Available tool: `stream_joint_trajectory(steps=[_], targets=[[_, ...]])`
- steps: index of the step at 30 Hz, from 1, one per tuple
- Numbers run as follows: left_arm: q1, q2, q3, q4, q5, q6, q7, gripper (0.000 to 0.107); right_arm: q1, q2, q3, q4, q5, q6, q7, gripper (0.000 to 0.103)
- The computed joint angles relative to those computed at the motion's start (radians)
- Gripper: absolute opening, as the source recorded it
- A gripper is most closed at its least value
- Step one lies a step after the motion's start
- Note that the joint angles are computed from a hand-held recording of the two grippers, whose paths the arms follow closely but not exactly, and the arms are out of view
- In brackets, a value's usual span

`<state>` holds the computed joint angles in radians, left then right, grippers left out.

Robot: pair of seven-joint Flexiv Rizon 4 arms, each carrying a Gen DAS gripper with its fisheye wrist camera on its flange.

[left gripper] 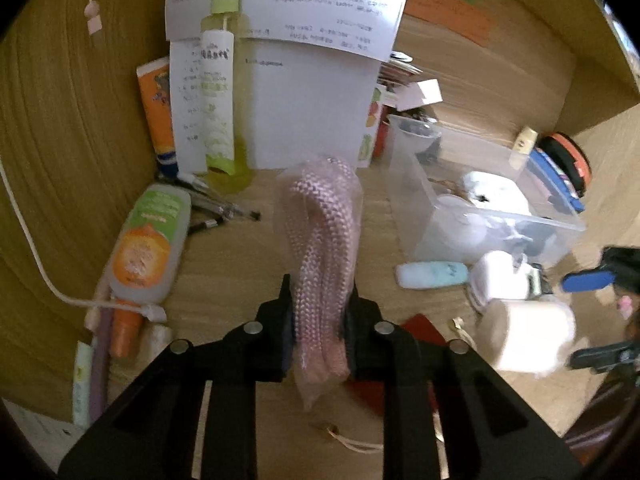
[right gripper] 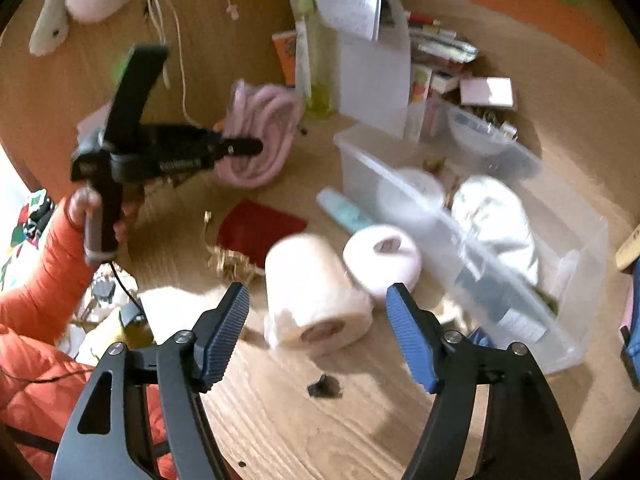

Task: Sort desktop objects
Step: 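Grasp the cream round jar with the right gripper while the left holds the pink rope raised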

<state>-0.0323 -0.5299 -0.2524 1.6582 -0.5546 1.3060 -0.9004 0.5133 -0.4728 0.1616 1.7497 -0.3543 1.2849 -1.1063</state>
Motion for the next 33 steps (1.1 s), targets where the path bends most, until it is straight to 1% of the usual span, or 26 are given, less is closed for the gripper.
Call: stream_joint_trajectory(steps=[2, 4, 6, 10, 11, 13, 16, 20, 22, 27, 33], targets=[[0.003, 0.011, -0.006, 0.019, -0.002, 0.002, 0.011, 0.02, -0.011, -0.02, 0.015, -0.007, 0.016, 0.005, -0.018, 0.068], [-0.015, 0.016, 0.014, 0.023, 0.022, 0.008, 0.002, 0.02, -0.002, -0.027, 0.003, -0.001, 0.014, 0.008, -0.006, 0.068], [-0.033, 0.008, 0.037, 0.002, 0.052, -0.006, -0.017, 0.02, -0.001, -0.033, -0.001, 0.002, 0.015, 0.02, -0.001, 0.068], [-0.066, -0.036, 0.082, -0.082, 0.115, -0.071, -0.07, 0.02, -0.049, -0.064, 0.058, -0.026, 0.084, 0.017, -0.042, 0.068], [-0.078, -0.051, 0.095, -0.108, 0.135, -0.084, -0.087, 0.02, -0.051, -0.066, 0.062, -0.027, 0.094, 0.02, -0.048, 0.068], [-0.093, -0.076, 0.111, -0.152, 0.168, -0.098, -0.112, 0.02, -0.041, -0.066, 0.049, -0.02, 0.096, 0.039, -0.047, 0.068], [-0.115, -0.095, 0.132, -0.186, 0.213, -0.086, -0.155, 0.02, -0.026, -0.067, 0.029, -0.016, 0.083, 0.051, -0.047, 0.067], [-0.107, -0.087, 0.116, -0.165, 0.232, -0.044, -0.167, 0.02, -0.007, -0.063, 0.005, 0.0, 0.063, 0.076, -0.035, 0.066], [-0.087, -0.071, 0.085, -0.139, 0.218, -0.016, -0.152, 0.02, -0.006, -0.061, 0.003, 0.004, 0.059, 0.081, -0.028, 0.065], [-0.064, -0.035, 0.042, -0.096, 0.189, 0.039, -0.123, 0.02, -0.019, -0.048, 0.011, 0.013, 0.073, 0.116, -0.01, 0.065], [-0.023, 0.003, -0.044, -0.034, 0.121, 0.112, -0.059, 0.02, 0.042, 0.001, -0.085, 0.069, 0.004, 0.181, 0.086, 0.065]])
